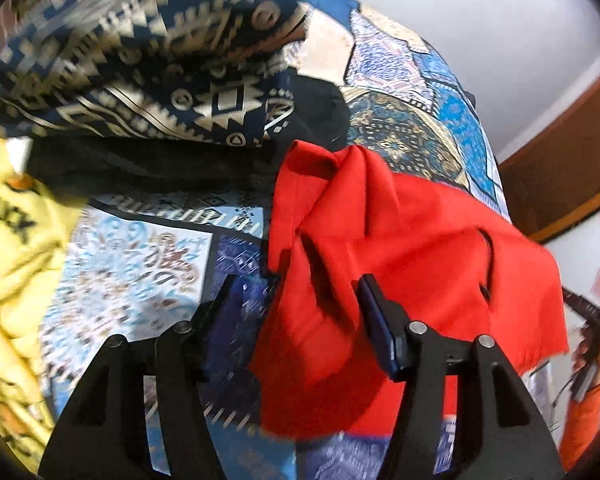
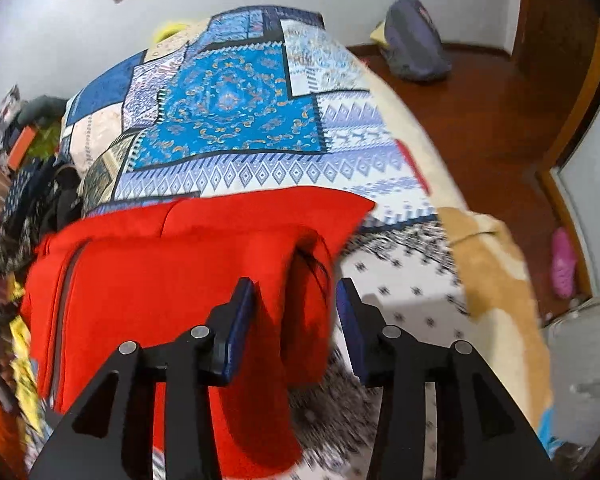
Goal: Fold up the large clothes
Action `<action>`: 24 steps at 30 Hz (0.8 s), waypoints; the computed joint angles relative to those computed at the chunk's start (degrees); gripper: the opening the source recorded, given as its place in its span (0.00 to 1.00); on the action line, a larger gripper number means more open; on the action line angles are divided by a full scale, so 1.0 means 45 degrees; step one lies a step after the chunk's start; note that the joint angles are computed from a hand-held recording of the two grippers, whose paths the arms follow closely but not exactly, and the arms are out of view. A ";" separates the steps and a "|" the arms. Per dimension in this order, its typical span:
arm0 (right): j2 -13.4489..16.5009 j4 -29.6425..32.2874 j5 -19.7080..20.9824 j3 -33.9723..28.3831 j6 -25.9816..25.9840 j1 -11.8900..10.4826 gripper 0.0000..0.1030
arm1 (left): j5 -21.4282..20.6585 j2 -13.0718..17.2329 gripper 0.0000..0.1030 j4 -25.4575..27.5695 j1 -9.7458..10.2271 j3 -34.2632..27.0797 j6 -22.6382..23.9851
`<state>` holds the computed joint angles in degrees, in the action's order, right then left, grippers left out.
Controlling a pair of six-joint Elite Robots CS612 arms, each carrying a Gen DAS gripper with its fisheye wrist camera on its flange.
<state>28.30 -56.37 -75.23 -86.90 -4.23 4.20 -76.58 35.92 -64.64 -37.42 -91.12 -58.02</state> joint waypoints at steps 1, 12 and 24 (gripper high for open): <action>0.0061 0.0089 -0.0100 -0.0247 -0.0099 -0.0005 0.38 | 0.0258 -0.0038 0.59 0.0272 -0.0124 -0.0119 0.0109; 0.0658 0.2326 0.0112 -0.2181 -0.2389 0.0415 0.38 | 0.0936 -0.0308 0.67 0.2458 -0.1321 -0.0439 0.1979; 0.1002 0.1545 -0.1111 -0.1742 -0.3153 0.1449 0.38 | 0.3072 -0.0616 0.87 0.2571 -0.2016 0.1029 0.2875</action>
<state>32.81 -49.42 -80.23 -94.74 -18.42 10.72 -62.76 33.15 -53.07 -46.49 -86.49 -45.08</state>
